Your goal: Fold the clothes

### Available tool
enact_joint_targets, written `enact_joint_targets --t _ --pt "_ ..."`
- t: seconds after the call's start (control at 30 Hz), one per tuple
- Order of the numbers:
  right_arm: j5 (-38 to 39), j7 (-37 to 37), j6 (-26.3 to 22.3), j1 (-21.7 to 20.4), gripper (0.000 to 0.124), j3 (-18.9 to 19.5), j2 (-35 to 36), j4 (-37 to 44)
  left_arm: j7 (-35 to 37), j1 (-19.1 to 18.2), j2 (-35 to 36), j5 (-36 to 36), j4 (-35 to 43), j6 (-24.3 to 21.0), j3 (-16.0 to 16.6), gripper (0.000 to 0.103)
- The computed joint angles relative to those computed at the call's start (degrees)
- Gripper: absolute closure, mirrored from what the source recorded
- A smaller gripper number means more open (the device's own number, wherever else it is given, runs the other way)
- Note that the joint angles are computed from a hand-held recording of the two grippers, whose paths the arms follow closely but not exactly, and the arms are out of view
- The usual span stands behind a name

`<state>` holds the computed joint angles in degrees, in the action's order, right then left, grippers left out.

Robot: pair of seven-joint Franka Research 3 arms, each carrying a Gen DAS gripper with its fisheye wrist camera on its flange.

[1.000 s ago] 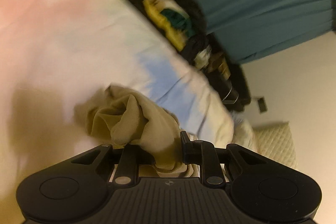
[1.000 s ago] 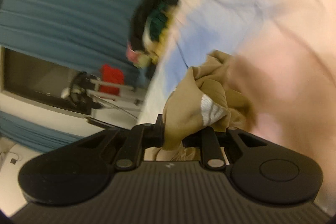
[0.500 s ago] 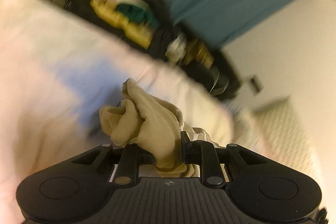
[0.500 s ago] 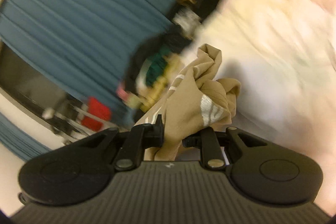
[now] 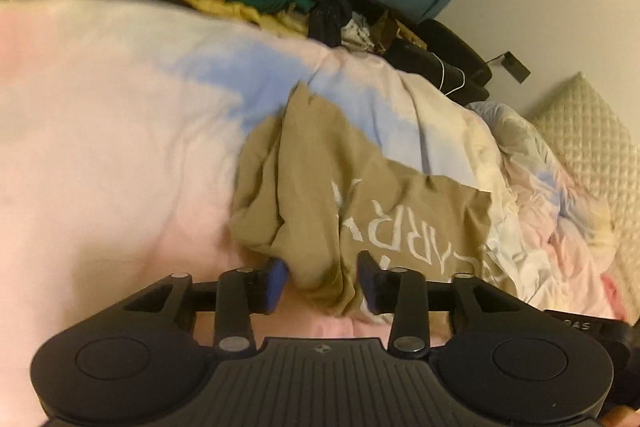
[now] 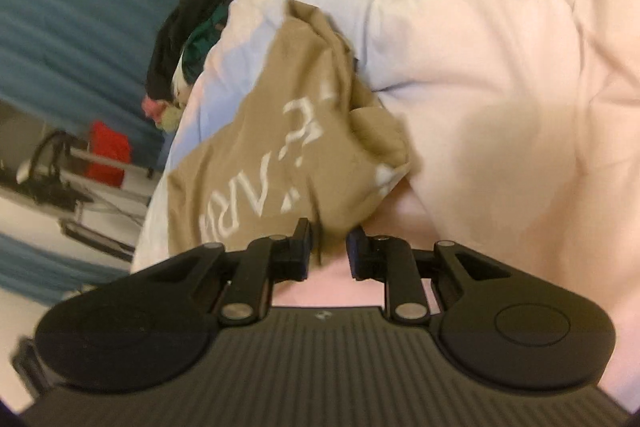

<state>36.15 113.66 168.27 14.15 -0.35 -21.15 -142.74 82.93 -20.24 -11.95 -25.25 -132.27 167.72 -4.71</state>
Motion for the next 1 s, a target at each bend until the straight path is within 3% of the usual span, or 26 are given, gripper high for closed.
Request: enact_joint_targets --t 0.17,0.23,0.3,0.37,0.4,0.5,0.67,1.0 --pt "-9.82 4.18 -2.63 -4.81 0.101 5.69 -8.92 -2.72 -8.32 4.23 -10.67 13.72 -3.71 -1.57 -4.07 0.024" --pt "-13.86 5.77 -2.51 -6.82 0.100 8.39 -11.92 -3.27 -9.92 4.81 -15.15 17.81 -4.98 -2.74 -4.74 0.022" --pt "-17.72 7.49 -1.22 -9.08 0.082 11.43 -16.56 -5.44 -12.64 6.23 -19.27 21.96 -5.86 -3.99 -6.59 0.013" --pt "-21.10 8.69 -0.36 -11.09 0.031 14.08 -21.20 -7.17 -14.61 6.02 -23.15 24.22 -7.23 -3.78 -7.11 0.004" --pt "-22.62 9.08 -0.05 -11.97 0.028 15.24 -23.50 -7.88 -15.39 5.53 -25.41 25.05 -8.08 -3.62 -7.12 0.001" --pt "-26.40 6.28 0.31 -11.01 0.029 15.82 -29.21 -9.97 -17.57 5.02 -31.93 28.42 -10.35 -3.83 -8.03 0.000" --pt "-27.56 6.07 -3.38 -9.68 0.029 16.67 -37.64 -12.71 -21.16 3.80 -41.66 33.35 -13.80 -6.08 -9.39 0.000" --pt "-30.41 10.80 -3.92 -10.34 0.029 23.34 -48.48 -18.75 -26.92 0.12 -58.07 38.51 -22.65 -11.80 -9.82 0.000"
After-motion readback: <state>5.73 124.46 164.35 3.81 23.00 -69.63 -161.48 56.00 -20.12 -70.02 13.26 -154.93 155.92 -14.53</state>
